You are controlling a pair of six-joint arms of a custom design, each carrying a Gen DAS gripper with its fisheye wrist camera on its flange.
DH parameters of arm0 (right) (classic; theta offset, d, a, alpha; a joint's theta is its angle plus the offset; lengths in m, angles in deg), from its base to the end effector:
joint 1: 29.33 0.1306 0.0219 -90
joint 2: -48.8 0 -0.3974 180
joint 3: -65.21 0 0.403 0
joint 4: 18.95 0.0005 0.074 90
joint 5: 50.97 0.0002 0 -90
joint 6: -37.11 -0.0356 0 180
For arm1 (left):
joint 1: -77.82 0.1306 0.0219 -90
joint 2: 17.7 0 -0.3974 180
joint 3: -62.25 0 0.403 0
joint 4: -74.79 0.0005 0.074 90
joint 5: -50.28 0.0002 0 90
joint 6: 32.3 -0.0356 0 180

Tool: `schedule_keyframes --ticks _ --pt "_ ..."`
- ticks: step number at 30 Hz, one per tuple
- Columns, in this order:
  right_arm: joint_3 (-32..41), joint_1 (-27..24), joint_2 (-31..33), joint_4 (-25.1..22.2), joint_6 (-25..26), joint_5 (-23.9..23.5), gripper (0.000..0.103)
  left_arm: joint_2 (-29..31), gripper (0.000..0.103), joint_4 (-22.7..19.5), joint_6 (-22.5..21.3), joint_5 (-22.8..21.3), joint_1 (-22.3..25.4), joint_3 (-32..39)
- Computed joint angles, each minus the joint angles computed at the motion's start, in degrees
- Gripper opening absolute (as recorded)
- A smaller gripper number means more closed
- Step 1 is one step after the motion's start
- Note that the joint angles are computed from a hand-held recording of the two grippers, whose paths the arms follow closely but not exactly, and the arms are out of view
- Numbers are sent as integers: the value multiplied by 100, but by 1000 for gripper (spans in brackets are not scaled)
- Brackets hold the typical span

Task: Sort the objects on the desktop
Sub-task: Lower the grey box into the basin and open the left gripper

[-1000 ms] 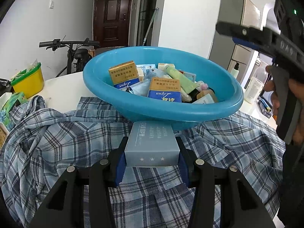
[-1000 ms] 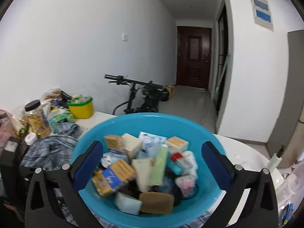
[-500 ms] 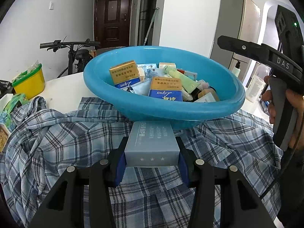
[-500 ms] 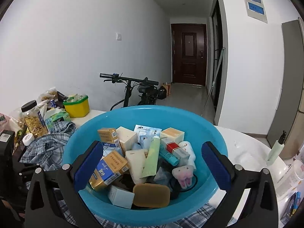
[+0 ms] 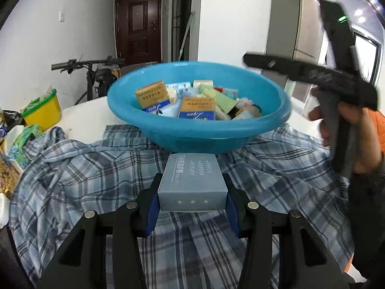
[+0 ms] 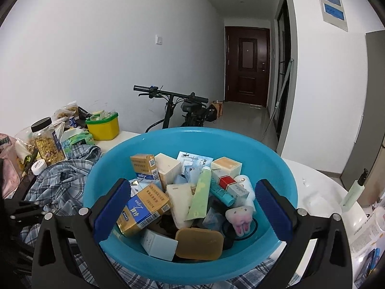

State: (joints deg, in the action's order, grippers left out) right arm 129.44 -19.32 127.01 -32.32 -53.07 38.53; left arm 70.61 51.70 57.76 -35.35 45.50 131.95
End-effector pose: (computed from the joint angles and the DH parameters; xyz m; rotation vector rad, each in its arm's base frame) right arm 0.4225 0.0744 0.3717 -0.1811 2.0422 0.1197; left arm 0.3986 -0.2560 0.3262 0.6842 2.2226 -0.3759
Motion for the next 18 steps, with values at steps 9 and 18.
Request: schedule_keyframes --ticks 9,18 --pt "-6 -13 -28 -2 -51 -258 103 -401 49 -92 -40 -274 41 232" --pt "-68 -15 -87 147 -133 -272 103 113 49 -44 263 -644 4 991"
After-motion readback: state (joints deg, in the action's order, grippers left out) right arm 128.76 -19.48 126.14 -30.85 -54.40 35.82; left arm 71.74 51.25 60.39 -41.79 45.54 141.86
